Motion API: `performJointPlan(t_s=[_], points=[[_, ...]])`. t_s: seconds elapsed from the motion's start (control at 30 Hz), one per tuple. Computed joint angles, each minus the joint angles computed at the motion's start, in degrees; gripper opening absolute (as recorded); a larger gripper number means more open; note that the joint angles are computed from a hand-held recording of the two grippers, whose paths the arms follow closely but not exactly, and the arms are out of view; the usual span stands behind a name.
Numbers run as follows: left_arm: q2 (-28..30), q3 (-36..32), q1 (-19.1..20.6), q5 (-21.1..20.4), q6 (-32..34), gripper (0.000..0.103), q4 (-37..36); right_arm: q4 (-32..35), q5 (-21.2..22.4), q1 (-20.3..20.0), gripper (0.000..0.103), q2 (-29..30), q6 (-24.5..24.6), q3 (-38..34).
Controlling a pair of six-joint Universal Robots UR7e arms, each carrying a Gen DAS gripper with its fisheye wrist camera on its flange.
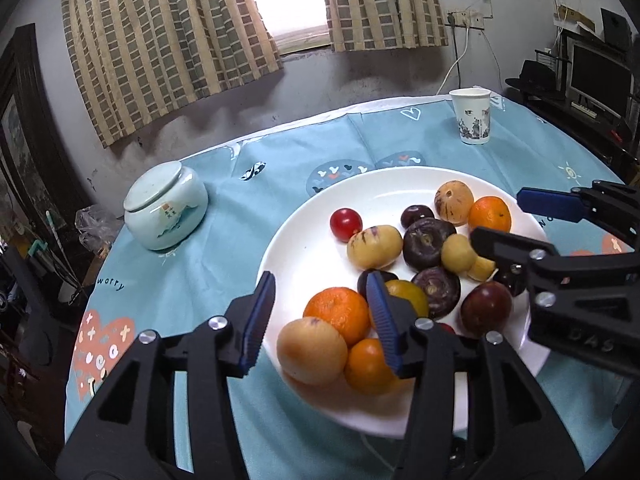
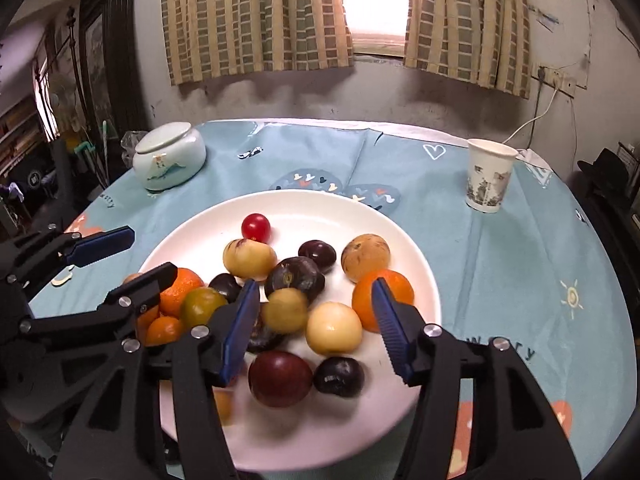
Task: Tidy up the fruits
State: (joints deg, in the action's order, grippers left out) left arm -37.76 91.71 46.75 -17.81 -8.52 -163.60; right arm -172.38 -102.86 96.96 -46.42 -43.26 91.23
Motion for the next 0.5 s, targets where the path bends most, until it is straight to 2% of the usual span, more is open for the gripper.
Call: performJointPlan(t_s=[0.1, 0.2, 0.3, 0.33, 0.4, 0.5], points=[[-2.0, 3.9, -1.3, -0.7, -3.0, 0.058, -0.7, 0.4, 1.4, -0.5, 0.059, -3.2, 0.3, 3.6], [-3.7, 8.4, -3.1, -0.4, -5.1, 0.065, -1.0, -1.9, 3.2, -1.6, 0.059, -7.2, -1.8, 9.5], [-6.8, 13.0, -5.0, -1.3, -12.7, 0.071, 4.0, -4.5, 6.1, -3.6, 0.059, -11.4, -3.1, 15.8], [-8.6, 14.9, -5.6, -2.4, -17.8, 0.072, 7.0, -5.0, 6.3, -4.1, 0.059, -12.2, -3.3, 17.2], [-10.9, 17.2, -6.1, -4.9, -24.1, 0.073, 9.4, -4.1, 5.8, -5.0, 0.059, -14.0, -3.6, 19.6], [-13.3, 20.2, -6.0, -10.0, -30.5, 0.074, 10.0, -3.3, 2.6, -4.8, 0.059, -14.9, -6.2, 21.7]])
